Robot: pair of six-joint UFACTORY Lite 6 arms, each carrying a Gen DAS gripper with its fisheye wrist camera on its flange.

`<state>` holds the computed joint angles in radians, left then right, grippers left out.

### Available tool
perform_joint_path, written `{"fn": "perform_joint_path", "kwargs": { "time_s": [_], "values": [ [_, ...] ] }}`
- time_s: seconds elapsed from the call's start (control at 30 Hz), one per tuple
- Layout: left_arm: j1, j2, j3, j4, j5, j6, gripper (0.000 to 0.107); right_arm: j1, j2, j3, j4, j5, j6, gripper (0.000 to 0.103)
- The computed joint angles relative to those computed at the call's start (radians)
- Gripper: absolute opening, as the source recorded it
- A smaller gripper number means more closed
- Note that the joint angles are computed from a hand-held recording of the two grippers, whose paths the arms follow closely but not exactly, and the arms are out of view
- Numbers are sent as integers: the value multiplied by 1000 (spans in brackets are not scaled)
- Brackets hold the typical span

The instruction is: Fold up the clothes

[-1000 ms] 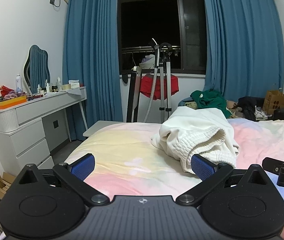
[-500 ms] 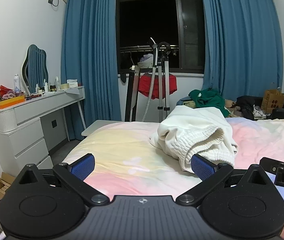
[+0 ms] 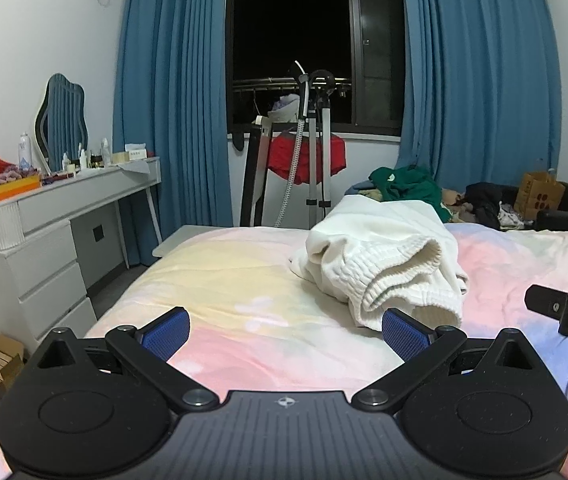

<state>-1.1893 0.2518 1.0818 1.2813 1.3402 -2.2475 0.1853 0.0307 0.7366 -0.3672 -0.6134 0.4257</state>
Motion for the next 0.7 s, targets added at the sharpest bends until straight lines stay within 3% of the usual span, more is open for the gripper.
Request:
{"fn": "perform_joint_path", "kwargs": {
  "time_s": [0.43,0.7],
  "values": [
    [51,71,24,-16,-42,30,103,-25,-21,6,-26,22,34,103],
    [185,248,271,40,-112,273,103,-76,0,45,5,102,61,103]
  ]
}}
